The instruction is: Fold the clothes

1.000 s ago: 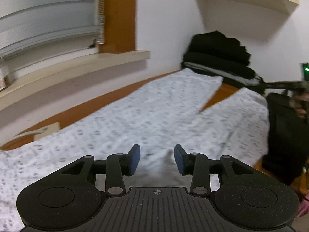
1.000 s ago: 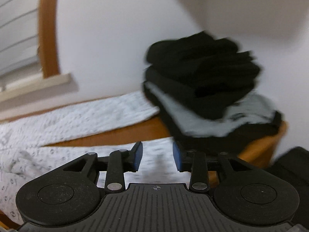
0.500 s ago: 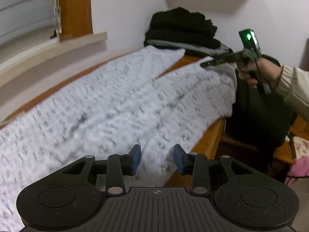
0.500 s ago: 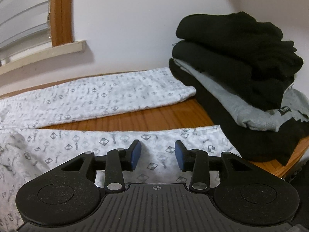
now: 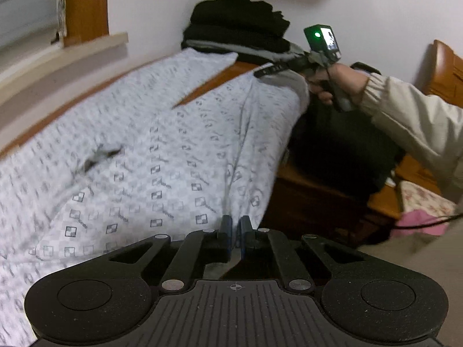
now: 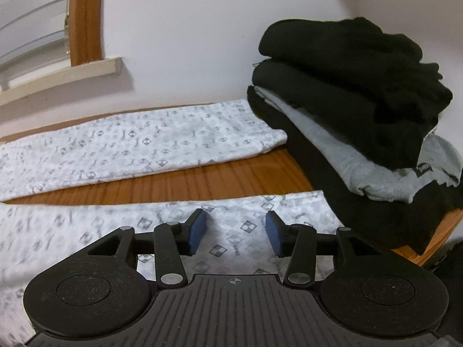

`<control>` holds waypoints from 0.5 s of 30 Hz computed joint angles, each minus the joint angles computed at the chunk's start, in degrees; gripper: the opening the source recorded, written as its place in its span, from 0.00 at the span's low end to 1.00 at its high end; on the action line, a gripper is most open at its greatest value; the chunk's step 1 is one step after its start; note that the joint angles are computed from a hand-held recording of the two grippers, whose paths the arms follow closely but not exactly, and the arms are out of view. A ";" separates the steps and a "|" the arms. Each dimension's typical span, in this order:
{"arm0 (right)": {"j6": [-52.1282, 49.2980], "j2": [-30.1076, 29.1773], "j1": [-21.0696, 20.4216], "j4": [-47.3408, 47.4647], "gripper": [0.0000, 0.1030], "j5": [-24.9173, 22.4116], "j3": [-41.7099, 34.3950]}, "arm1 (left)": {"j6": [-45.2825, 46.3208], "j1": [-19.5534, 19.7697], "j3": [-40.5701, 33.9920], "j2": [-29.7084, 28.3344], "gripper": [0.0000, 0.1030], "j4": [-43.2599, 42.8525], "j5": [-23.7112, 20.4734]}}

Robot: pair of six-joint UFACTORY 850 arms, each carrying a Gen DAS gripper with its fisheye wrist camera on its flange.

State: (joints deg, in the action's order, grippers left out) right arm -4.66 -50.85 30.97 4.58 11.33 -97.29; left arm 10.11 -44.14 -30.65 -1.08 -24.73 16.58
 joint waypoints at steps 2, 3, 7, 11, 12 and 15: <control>0.87 0.12 -0.04 -1.15 0.45 -0.26 0.06 | -1.39 0.39 0.00 0.41 0.07 0.93 -0.28; 1.22 0.25 -0.07 -1.54 0.46 -0.48 0.17 | -1.85 0.76 -0.13 0.53 0.10 1.34 -0.11; -1.42 1.16 -0.13 0.16 0.46 -0.28 1.43 | -2.50 3.46 -1.82 0.03 0.19 3.36 0.92; -3.84 2.16 -0.88 3.01 0.46 2.31 3.73 | -5.49 7.65 -4.80 -1.88 0.21 8.23 1.50; -3.18 2.28 -1.19 2.79 0.46 2.94 4.15 | -4.83 8.67 -5.89 -2.89 0.21 7.79 1.45; -2.02 2.29 -2.19 3.16 0.46 5.04 4.86 | -5.91 11.84 -9.94 -7.09 0.21 10.06 -0.52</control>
